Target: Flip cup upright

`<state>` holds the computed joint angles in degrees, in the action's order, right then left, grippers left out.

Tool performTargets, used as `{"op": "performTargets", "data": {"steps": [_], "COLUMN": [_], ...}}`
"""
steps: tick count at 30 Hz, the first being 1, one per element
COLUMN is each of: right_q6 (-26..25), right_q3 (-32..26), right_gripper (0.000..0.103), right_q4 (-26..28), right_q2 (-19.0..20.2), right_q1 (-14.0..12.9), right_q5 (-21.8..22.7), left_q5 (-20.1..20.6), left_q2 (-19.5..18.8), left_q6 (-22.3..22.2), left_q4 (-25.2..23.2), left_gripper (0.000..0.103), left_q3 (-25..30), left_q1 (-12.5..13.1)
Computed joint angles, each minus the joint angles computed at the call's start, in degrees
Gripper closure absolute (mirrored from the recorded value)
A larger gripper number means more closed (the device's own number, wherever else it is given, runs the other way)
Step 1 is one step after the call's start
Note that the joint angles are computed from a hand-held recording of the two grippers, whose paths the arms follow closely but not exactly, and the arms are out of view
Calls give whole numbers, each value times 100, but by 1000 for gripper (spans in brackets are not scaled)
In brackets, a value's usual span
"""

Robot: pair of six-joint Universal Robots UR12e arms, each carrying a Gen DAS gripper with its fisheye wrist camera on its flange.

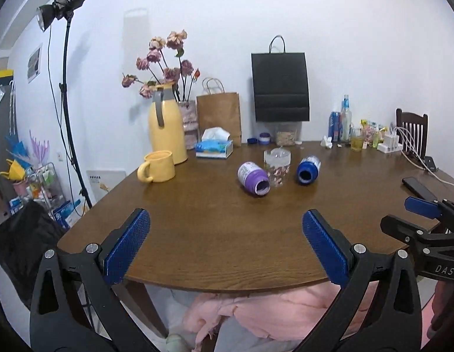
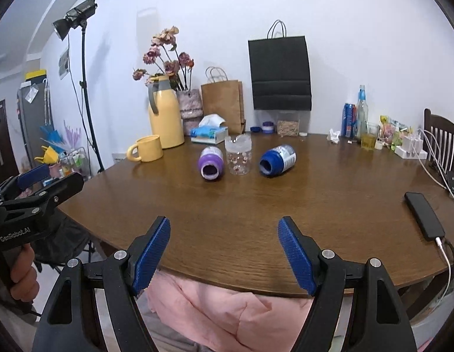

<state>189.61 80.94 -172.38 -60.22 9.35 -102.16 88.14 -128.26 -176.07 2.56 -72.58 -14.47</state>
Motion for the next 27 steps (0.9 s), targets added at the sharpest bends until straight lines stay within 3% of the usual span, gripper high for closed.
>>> {"op": "performTargets", "data": {"steps": [27], "right_q6": [-179], "right_q3": [-79], "right_gripper": [23], "right_q4": [-218], "right_q2": [-12], "right_q1": [35], "right_q5": [-197], "left_q5": [-225], "left_q2": [-8], "left_q6": [-1], "left_q4": [289], "left_gripper": [0], "left_q3": [56], "left_q1": [-8]}}
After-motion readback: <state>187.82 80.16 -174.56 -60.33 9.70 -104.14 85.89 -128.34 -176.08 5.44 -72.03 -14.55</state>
